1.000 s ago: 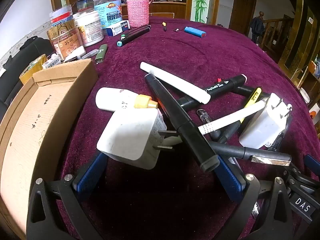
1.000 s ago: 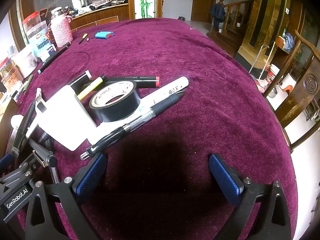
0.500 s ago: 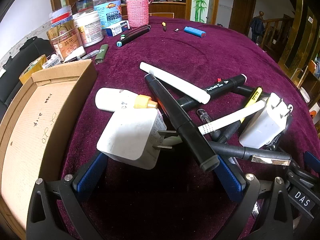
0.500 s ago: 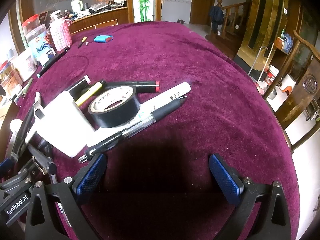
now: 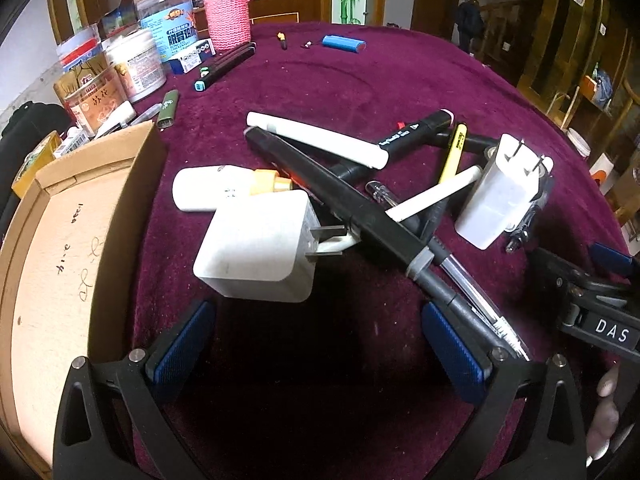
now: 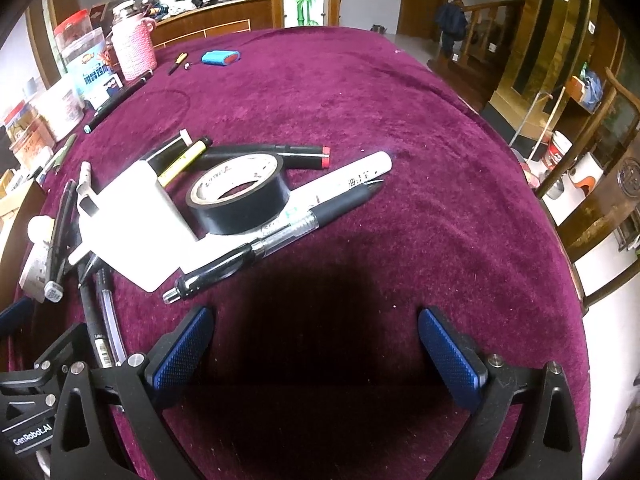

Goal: Organize rigid objects
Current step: 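Grasp the white power adapter in the pile with the left tool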

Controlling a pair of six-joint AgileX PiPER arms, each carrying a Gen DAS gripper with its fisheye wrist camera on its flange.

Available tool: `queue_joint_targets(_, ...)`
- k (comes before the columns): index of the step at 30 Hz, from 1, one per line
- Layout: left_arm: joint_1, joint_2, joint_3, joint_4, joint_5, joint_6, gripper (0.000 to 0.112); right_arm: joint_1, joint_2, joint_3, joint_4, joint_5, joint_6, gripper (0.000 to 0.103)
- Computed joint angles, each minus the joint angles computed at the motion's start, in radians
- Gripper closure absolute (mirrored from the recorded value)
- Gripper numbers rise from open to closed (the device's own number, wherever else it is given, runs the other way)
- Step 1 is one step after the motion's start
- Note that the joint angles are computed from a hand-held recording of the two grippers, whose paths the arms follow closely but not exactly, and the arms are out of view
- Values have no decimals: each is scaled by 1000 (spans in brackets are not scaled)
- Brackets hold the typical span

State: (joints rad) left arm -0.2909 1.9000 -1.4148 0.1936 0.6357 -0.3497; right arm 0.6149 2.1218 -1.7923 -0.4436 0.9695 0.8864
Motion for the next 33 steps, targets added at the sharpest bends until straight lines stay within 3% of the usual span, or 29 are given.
queue_joint_targets(2,-3,-24,28,11,-2,-16,10,27,-22,25,-80,32,88,1)
queue_joint_targets(4,-7,-70,82,8,-27,-20,10,70,-105,134,-215,-11,226,1)
queue_joint_targets(6,2,-161,180,12,-117,-2,9,118,-193,260,-408,-71,426,1)
queue_joint_targets(8,45,-268,277,-121,-206,118,9,159,-291,372,-602,-121,626,1)
queue_joint_targets(9,72,-311,314,-221,-240,200,9,155,-337,424,-656,-186,696,1)
queue_joint_targets(10,100,-344,339,-317,-257,286,9,131,-356,452,-670,-263,725,1)
queue_joint_targets(12,143,-388,365,-389,-271,339,9,81,-307,412,-589,-340,663,1)
queue_joint_targets(15,156,-352,288,-251,-176,227,9,67,-241,339,-583,-279,637,1)
queue_joint_targets(18,148,-299,206,-251,-120,225,9,78,-206,332,-619,-237,659,1)
queue_joint_targets(23,97,-147,8,-182,-52,139,9,38,-237,378,-602,-313,670,1)
queue_joint_targets(28,46,70,-271,13,91,3,10,12,-226,368,-529,-345,626,1)
queue_joint_targets(29,42,117,-331,48,139,-1,13,13,-229,370,-531,-345,632,1)
queue_joint_targets(32,58,184,-398,-33,247,101,46,12,-222,365,-527,-350,628,1)
queue_joint_targets(33,58,177,-379,-37,256,105,52,12,-222,364,-523,-349,623,1)
